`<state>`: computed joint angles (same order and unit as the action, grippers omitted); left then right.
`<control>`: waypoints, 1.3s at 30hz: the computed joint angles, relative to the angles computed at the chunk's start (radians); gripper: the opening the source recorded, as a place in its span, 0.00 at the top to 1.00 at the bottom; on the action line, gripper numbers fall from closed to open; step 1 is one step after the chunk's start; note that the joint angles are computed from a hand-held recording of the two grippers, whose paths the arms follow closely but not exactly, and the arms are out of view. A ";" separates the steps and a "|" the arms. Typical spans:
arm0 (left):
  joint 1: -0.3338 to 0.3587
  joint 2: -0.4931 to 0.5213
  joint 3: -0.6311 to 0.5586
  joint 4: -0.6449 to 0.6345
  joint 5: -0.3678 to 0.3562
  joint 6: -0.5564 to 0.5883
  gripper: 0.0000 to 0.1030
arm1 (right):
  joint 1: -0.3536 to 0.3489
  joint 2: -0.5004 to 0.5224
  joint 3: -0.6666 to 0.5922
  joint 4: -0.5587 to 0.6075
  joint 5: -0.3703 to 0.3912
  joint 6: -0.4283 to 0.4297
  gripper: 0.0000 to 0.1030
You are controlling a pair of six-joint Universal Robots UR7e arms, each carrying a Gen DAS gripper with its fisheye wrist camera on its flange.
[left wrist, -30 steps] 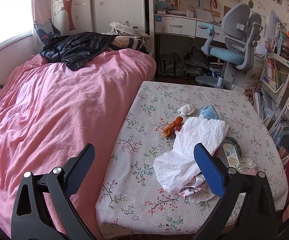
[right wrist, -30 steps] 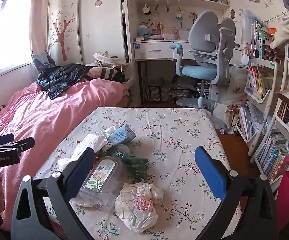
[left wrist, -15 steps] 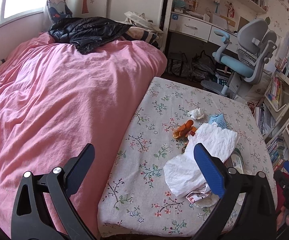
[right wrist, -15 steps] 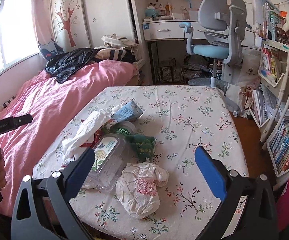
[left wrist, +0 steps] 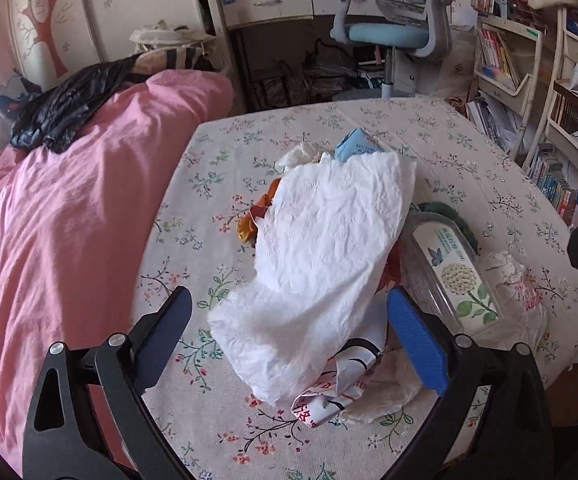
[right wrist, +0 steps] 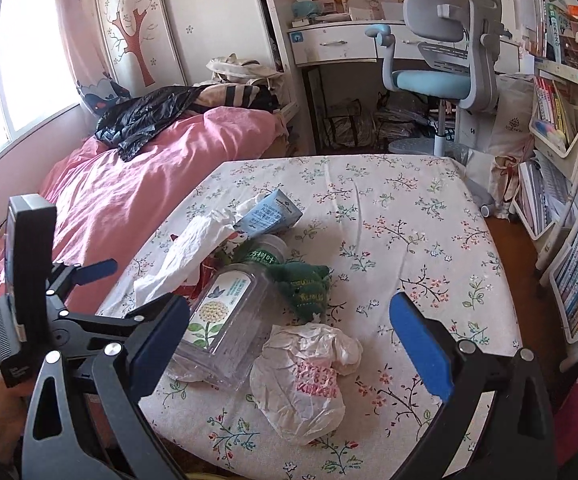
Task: Collect trash
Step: 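Grasp the white tissue with left tool while right tool grasps the clear bottle, then lower both tools over the wastebasket and open them to drop tissue and bottle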
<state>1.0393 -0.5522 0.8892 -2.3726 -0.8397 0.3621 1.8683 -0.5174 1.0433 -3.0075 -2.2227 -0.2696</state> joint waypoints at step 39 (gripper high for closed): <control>0.054 -0.129 -0.057 -0.013 -0.377 -0.259 0.97 | -0.050 0.041 -0.112 0.181 0.265 0.256 0.48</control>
